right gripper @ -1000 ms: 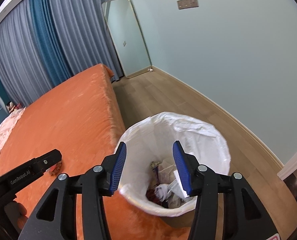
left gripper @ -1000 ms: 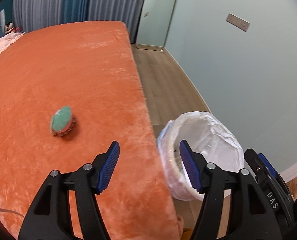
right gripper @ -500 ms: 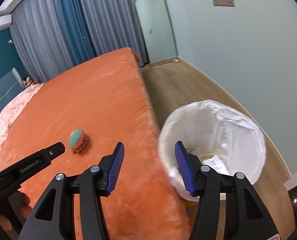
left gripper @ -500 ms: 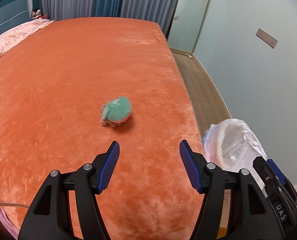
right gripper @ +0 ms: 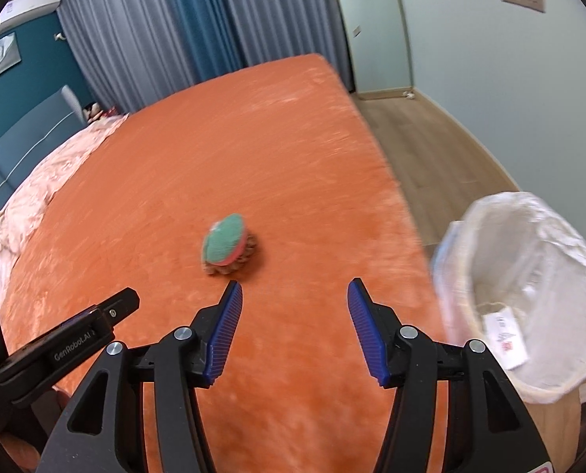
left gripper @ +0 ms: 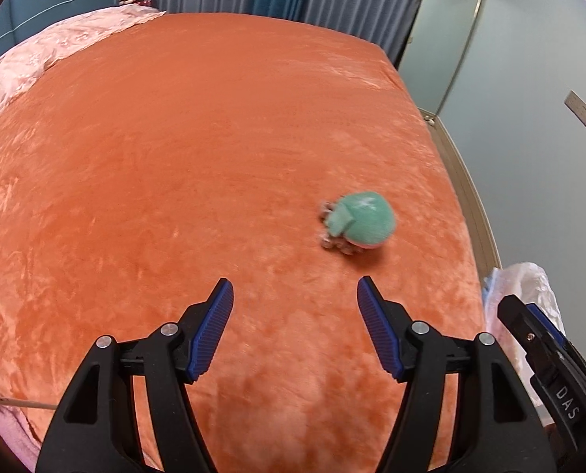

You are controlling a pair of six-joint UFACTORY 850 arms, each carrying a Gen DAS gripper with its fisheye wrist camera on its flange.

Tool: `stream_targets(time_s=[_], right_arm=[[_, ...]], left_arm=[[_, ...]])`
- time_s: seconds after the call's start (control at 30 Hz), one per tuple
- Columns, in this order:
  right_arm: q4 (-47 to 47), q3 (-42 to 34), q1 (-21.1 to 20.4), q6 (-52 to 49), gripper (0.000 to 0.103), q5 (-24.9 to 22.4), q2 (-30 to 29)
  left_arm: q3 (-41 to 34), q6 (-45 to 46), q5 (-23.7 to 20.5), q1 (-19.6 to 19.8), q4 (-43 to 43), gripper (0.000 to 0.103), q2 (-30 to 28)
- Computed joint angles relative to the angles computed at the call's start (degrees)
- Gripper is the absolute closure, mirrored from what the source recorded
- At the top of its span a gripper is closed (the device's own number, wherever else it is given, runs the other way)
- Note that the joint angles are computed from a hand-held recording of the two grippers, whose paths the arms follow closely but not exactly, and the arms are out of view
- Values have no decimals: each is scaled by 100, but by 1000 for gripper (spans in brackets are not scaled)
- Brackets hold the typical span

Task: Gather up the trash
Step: 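Move both open tools back over the bed toward the green round pouch, then grasp the pink beaded hair tie with the left tool while the right tool grasps the green round pouch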

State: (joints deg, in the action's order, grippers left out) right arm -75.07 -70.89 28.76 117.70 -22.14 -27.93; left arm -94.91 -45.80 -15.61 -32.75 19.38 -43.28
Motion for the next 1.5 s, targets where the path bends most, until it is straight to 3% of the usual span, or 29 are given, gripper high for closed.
stream_targets(time_s=[0.17, 0.33, 0.63, 0.73, 0.77, 0.87, 0.93, 0.97, 1.07, 1.23, 1.33, 1.4, 1.5], right_arm=[[922, -828, -124, -1040, 48, 314, -685], [2037, -1729, -219, -2318, 48, 332, -1418], [3223, -2664, -420, -3405, 48, 450, -2221], [3212, -2686, -466, -3341, 59, 645, -2282], [3317, -2667, -484, -3457, 72, 785, -2281], [2403, -2500, -435, -2610, 75, 763, -2140], [1458, -2296, -357, -1722, 75, 480, -1946], [1220, -2225, -283, -1571, 75, 58, -1849], [1335, -2167, -148, -1850, 75, -1008, -1739], [1602, -1861, -149, -2041, 75, -1602, -1599], [1696, -1630, -204, -2017, 75, -1465, -1503], [1747, -1502, -252, -1944, 75, -1219, -1449], [1718, -1327, -312, -1725, 75, -837, -1343]], left_arm=[[-277, 480, -65, 223, -532, 41, -263], [-713, 1204, -220, 379, -1277, 41, -632], [-1595, 2310, -472, 466, -2250, 41, -1279], [-1838, 2410, -555, 495, -2373, 41, -1456], [-1944, 2492, -618, 504, -2460, 41, -1525], [-2198, 2522, -728, 490, -2465, 41, -1686], [-2338, 2708, -784, 476, -2630, 41, -1771], [-2419, 2757, -819, 458, -2663, 42, -1820], [-2635, 2913, -921, 399, -2787, 42, -1952], [-3446, 2885, -1335, 251, -2729, 42, -2443], [-4180, 2808, -1742, 195, -2661, 54, -2892], [-4711, 2868, -2052, 189, -2759, 74, -3215], [-5026, 2916, -2274, 189, -2810, 91, -3407]])
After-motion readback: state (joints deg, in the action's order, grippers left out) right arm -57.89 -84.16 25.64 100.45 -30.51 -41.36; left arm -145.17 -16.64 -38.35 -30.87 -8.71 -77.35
